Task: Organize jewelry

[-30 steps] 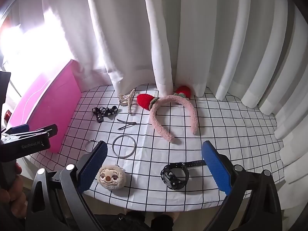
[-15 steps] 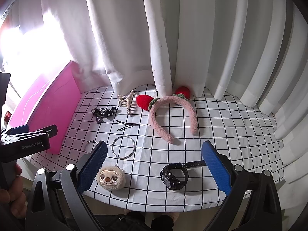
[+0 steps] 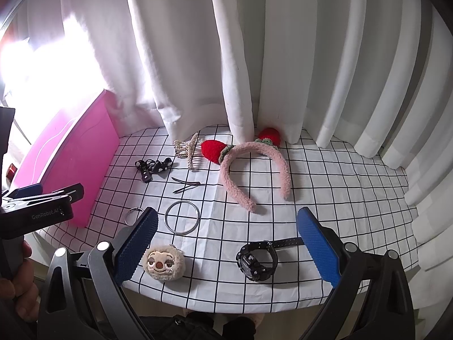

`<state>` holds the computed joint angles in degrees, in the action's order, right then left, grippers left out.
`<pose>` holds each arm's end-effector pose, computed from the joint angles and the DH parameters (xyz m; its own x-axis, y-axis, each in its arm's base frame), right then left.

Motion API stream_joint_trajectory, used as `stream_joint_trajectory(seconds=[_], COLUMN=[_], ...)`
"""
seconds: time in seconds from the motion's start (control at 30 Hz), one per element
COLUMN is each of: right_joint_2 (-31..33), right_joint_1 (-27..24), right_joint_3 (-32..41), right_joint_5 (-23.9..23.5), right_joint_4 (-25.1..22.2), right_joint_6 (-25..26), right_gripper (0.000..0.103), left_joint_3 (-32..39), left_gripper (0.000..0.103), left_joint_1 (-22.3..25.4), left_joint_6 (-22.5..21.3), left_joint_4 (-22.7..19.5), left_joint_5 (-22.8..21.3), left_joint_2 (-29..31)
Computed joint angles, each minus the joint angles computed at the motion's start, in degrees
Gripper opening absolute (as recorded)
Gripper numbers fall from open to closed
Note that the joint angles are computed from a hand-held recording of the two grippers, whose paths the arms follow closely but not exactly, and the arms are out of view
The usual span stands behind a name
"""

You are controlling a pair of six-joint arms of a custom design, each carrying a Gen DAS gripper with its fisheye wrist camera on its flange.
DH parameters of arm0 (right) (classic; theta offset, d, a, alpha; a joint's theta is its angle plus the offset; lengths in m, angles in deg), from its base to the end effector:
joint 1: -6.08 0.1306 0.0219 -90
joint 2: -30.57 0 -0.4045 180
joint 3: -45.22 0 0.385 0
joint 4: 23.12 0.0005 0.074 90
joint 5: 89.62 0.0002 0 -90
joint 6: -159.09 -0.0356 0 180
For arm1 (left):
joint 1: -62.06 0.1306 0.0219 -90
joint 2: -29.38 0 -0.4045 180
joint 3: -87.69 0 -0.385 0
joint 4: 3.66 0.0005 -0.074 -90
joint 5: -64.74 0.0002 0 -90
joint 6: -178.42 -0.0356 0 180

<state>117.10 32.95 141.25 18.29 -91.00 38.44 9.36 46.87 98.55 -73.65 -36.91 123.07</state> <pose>0.3919 0.1857 0.5059 -0.7994 0.1388 -0.5845 0.1410 0.9891 0.0420 0.4651 -0.1193 0.4915 -0.8679 0.0572 -0.4934 0.0127 0.9956 0.0930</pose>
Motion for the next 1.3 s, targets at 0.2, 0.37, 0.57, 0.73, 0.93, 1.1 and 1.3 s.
stream_joint_trajectory(seconds=[0.2, 0.37, 0.57, 0.73, 0.93, 1.1, 1.3], right_joint_2=[0.0, -0.2, -0.1, -0.2, 0.5, 0.1, -1.4], right_joint_1=[0.0, 0.1, 0.0, 0.0, -0.3, -1.2, -2.8], right_joint_3=[-0.2, -0.2, -0.2, -0.4, 0.3, -0.5, -3.9], right_joint_5=[0.0, 0.1, 0.1, 0.1, -0.4, -1.0, -2.5], right_joint_4=[0.1, 0.1, 0.3, 0.3, 0.1, -0.3, -0.8], right_joint_6=[0.0, 0.0, 0.2, 0.1, 0.1, -0.1, -0.4], right_gripper=[0.094, 0.094, 0.094, 0.094, 0.094, 0.094, 0.094], left_joint_3=[0.0, 0.1, 0.3, 0.3, 0.9, -0.6, -4.1], left_gripper=[0.097, 0.097, 0.097, 0.097, 0.097, 0.097, 0.097], left_joint_1=[0.0, 0.1, 0.2, 0.3, 0.7, -0.2, -1.0], left_joint_6=[0.1, -0.1, -0.2, -0.3, -0.7, 0.1, 0.5], left_joint_4=[0.0, 0.1, 0.0, 0.1, -0.2, -0.1, 1.8], left_joint_5=[0.0, 0.0, 0.0, 0.0, 0.3, 0.1, 1.5], left_joint_2=[0.0, 0.1, 0.2, 0.3, 1.0, 0.9, 0.3])
